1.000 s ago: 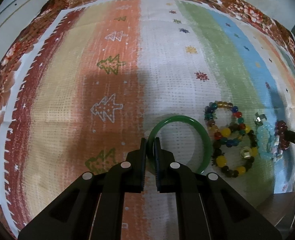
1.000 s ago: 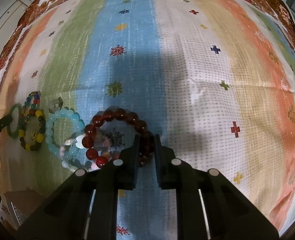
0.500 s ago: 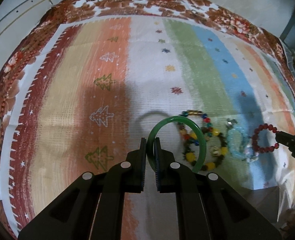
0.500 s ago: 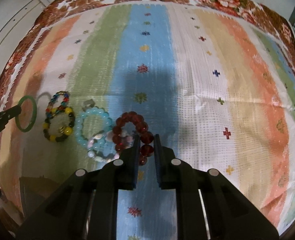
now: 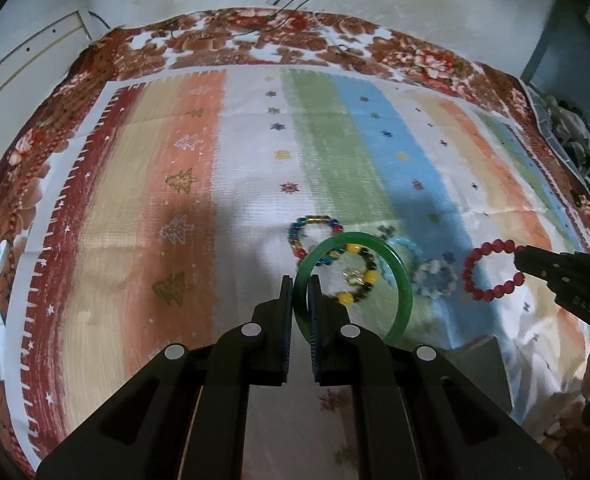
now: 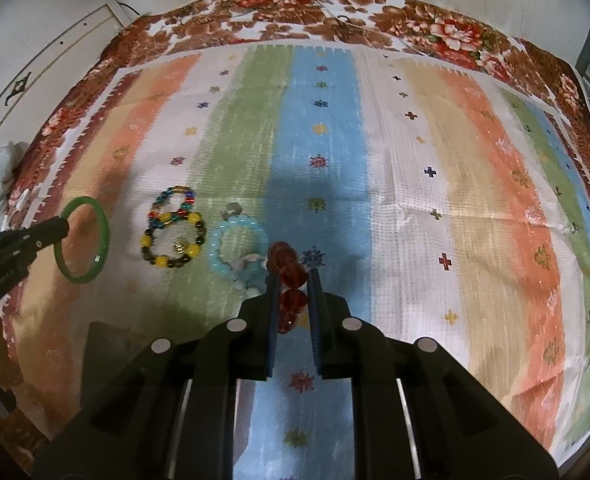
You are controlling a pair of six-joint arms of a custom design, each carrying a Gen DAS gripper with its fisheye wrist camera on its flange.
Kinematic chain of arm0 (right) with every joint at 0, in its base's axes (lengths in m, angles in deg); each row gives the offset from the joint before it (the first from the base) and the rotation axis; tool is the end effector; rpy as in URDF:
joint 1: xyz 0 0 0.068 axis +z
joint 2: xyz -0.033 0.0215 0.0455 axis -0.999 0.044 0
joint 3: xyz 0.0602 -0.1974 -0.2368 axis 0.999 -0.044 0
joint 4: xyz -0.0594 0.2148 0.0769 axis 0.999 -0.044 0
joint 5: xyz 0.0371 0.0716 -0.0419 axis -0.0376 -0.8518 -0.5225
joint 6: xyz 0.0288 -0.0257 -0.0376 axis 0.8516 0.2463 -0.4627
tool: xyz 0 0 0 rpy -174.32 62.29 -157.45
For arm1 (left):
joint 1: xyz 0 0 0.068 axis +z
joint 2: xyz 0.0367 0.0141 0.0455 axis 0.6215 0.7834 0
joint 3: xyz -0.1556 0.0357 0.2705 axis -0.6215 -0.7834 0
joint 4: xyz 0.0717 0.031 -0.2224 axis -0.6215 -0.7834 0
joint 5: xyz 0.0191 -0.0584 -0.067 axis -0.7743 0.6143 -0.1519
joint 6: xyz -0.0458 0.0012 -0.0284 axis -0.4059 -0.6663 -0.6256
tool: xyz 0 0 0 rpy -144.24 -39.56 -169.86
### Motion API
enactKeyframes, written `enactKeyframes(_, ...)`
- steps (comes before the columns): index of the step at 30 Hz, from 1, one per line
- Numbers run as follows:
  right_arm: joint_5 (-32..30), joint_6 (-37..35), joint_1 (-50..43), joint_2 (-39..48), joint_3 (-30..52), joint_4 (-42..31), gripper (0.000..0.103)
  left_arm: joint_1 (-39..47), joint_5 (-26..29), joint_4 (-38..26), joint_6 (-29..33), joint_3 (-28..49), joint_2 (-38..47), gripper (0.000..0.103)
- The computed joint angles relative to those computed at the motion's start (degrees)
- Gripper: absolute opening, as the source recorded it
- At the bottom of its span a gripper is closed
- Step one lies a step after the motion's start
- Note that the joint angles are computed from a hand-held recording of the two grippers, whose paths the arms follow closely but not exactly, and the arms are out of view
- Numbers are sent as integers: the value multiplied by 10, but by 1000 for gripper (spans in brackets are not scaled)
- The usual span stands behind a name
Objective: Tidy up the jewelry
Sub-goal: 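Lift and carry the bangle and red bracelet in both tools to the silver tin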
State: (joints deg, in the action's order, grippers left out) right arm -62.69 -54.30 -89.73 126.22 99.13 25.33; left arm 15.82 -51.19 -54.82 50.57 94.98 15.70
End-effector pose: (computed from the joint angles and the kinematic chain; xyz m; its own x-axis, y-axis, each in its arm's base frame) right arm 0.2219 -0.0053 0.2874 -0.8655 -0.0249 -0.5002 -0.0603 0.9967 0.0547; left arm 0.2215 -0.0918 0.3161 -0.8457 0.0648 -0.5297 0.1618 0.9770 -0.1388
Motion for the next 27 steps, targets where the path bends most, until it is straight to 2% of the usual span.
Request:
enactKeyframes(8,-5,14,30,-81,-7,-42,15,-50,-16,-24,-31,-9,-58,7)
enactKeyframes(15,16,50,102,-140,-9,-71,15,-129,-50,-43,-77,-26,-101,7)
enactKeyframes(27,29,109,182,-183,-58,-92,15,-251,-106,-60,-144,-56,-111,7)
